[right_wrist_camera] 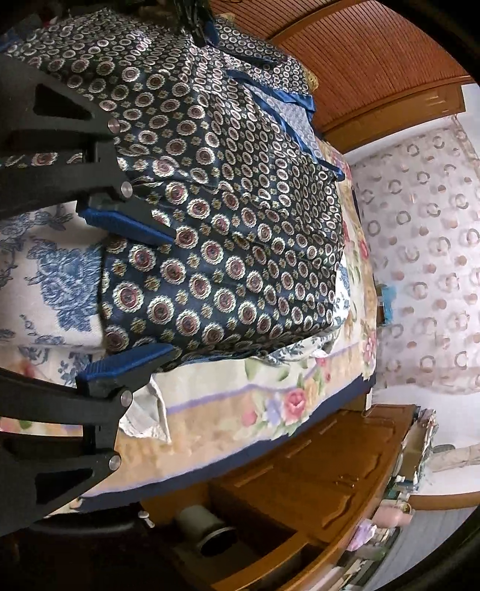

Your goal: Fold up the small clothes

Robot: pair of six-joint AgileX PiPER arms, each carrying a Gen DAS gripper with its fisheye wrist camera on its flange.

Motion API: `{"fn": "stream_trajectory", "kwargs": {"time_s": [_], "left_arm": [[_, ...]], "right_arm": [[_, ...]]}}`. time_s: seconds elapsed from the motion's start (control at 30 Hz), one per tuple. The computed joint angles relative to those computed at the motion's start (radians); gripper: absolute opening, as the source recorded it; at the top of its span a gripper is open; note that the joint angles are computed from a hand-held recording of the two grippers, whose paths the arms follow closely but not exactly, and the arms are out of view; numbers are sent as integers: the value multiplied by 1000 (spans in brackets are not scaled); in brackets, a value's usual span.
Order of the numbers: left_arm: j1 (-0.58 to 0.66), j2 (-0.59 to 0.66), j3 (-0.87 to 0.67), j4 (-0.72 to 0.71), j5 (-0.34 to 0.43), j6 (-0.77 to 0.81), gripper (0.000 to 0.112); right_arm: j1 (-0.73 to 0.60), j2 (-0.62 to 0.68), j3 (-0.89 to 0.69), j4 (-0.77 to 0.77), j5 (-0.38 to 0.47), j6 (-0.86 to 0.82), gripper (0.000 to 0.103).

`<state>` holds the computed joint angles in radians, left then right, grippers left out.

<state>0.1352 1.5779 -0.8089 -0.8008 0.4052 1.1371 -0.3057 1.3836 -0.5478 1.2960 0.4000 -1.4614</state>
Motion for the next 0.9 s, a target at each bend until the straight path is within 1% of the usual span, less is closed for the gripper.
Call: {"fn": "stream_trajectory", "kwargs": {"time_s": [0.03, 0.07, 0.1, 0.13, 0.17, 0.3, 0.47, 0.53, 0.57, 0.6, 0.63, 0.7, 0.73, 0.8, 0.9], "left_arm": [[-1, 3, -2, -1, -1, 1, 80], [-2, 3, 0, -7, -4, 9, 81], [0, 5, 0, -20, -4, 25, 81], [1, 4, 6, -43, -9, 51, 83], [-1, 6, 10, -60, -12, 71, 86], [-20, 17, 2, -43, -12, 55, 92], [-34, 25, -4, -20, -5, 46, 102], [-41, 28, -6, -16, -8, 40, 103], [-40, 28, -7, -16, -6, 40, 103], [-38, 28, -7, -17, -5, 41, 103], [-38, 28, -6, -17, -4, 42, 103], [-37, 28, -7, -17, -4, 42, 103], [-37, 28, -7, -17, -4, 42, 103], [-37, 28, -7, -17, -4, 42, 103], [-37, 28, -7, -17, -4, 42, 103]], "right_arm": [[-30, -10, -2, -33, 23, 13, 53], [-83, -18, -5, -67, 66, 13, 52], [-106, -17, -2, -71, 80, 5, 51], [-126, -30, -7, -110, 99, 37, 50], [-149, -32, -6, -112, 120, 28, 48], [-237, -43, 4, -122, 200, -13, 45], [-257, -53, -2, -150, 234, -1, 38], [-254, -64, 2, -159, 226, -2, 37], [-259, -70, 5, -160, 223, -7, 34], [-236, -76, 12, -153, 195, -2, 28], [-214, -84, 16, -155, 167, 8, 26], [-180, -108, 25, -181, 111, 31, 14], [-149, -112, 32, -178, 77, 37, 12], [-123, -132, 36, -208, 50, 71, 7], [-75, -183, 42, -224, 19, 107, 5]]}}
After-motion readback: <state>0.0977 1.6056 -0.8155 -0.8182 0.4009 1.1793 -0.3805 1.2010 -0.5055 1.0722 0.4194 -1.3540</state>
